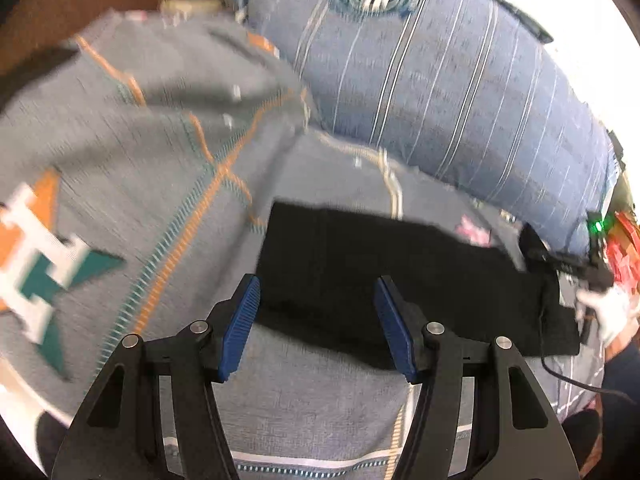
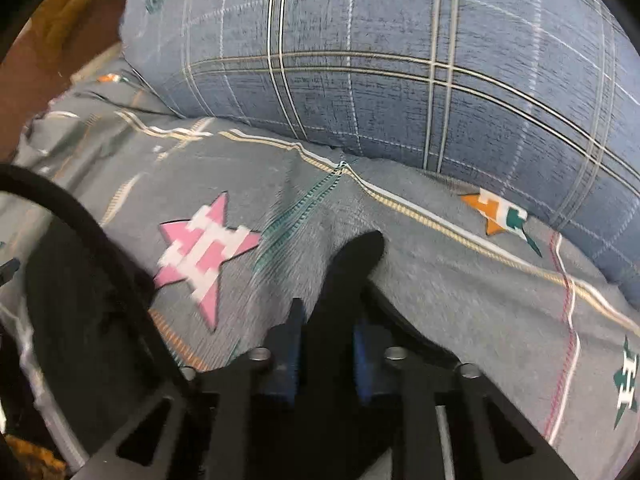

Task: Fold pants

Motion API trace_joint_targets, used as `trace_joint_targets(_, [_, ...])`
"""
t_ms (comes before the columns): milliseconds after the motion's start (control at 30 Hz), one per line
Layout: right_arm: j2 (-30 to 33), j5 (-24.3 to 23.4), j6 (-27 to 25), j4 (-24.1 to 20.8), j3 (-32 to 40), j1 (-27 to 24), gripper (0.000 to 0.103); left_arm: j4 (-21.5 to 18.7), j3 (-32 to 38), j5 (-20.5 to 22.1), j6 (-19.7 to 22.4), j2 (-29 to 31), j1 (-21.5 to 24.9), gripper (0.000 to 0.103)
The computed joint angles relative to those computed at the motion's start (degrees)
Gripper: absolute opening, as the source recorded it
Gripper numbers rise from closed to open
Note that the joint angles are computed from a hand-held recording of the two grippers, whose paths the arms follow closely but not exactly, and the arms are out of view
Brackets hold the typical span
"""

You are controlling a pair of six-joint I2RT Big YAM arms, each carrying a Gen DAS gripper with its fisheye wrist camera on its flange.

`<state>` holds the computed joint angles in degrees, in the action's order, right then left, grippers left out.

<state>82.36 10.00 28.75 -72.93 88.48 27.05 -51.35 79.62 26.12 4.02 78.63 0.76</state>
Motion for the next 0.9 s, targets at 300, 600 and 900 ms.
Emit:
trace_joint_targets(300, [-11.37,16.47,11.95,-14.92,-0.56,8.35,0.018,-0.77,2.24,4.18,2.75,-1.74,-5.2,0.059])
trace_joint_targets(600, [-25.83,15.62,35.71,-18.92,-11.94,15.19,0.047,-7.24,5.11,7.05,10.93,1.57,-18.65,0.059])
trace_joint_targets(900, [-29.22,14.56,37.58,-10.78,-17.33,14.85,0.05,-15.93,17.16,10.73,21.09,12.6,-32.92,0.059])
